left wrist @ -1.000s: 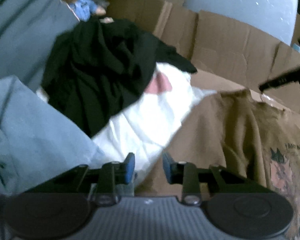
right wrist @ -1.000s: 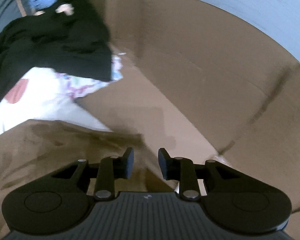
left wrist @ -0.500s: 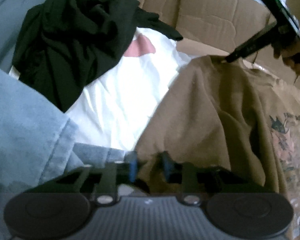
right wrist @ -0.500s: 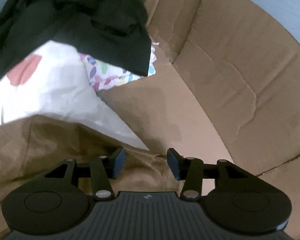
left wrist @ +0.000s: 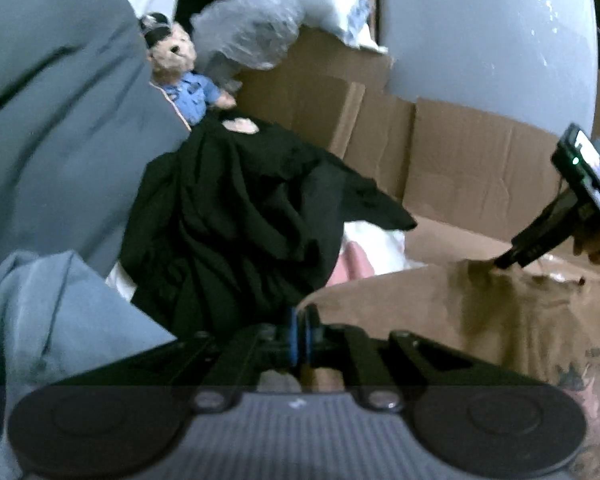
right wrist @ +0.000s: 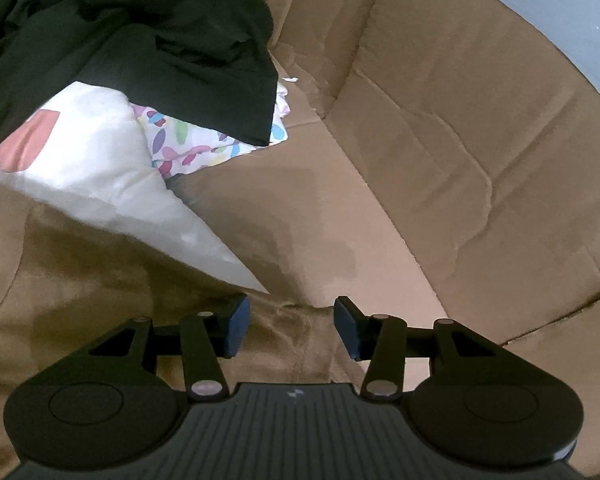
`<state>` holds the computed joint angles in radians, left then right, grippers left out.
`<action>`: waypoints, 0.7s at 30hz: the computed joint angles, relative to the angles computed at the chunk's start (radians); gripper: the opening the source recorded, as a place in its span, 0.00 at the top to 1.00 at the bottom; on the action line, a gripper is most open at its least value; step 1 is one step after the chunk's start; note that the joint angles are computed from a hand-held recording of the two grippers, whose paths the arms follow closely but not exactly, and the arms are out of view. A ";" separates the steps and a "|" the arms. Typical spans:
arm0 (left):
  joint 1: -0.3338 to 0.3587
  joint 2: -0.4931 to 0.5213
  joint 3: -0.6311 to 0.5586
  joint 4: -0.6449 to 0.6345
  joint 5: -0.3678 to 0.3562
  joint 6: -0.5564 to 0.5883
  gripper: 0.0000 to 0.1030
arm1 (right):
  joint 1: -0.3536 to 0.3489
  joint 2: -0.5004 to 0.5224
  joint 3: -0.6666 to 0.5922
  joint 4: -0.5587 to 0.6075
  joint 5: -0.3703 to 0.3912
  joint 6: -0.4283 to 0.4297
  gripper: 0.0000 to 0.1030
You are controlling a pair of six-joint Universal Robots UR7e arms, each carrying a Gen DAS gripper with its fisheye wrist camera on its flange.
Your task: Fold clothes
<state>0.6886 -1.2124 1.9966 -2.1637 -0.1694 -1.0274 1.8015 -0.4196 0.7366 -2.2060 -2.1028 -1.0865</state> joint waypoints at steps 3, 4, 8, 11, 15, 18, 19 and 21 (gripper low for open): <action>0.025 0.002 0.002 -0.133 -0.041 0.166 0.96 | -0.002 0.003 0.019 -0.012 -0.012 -0.006 0.48; 0.031 -0.003 -0.001 -0.097 -0.048 0.170 0.96 | -0.003 0.001 0.036 -0.037 -0.017 -0.023 0.49; 0.051 -0.024 0.019 -0.164 -0.077 0.259 0.96 | -0.002 0.008 0.070 -0.134 -0.043 -0.042 1.00; 0.069 -0.022 0.019 -0.288 -0.081 0.359 0.97 | -0.002 0.018 0.066 -0.171 -0.041 -0.023 1.00; 0.114 -0.003 -0.023 -0.301 -0.100 0.417 0.97 | 0.005 0.025 0.089 -0.300 -0.044 -0.029 1.00; 0.152 0.010 -0.060 -0.209 -0.118 0.398 0.96 | 0.015 0.036 0.088 -0.404 -0.062 -0.009 1.00; 0.160 0.012 -0.068 -0.184 -0.129 0.384 0.96 | 0.017 0.032 0.078 -0.383 -0.057 0.031 1.00; 0.168 0.011 -0.078 -0.146 -0.146 0.369 0.92 | 0.019 0.010 0.059 -0.294 -0.026 0.111 0.99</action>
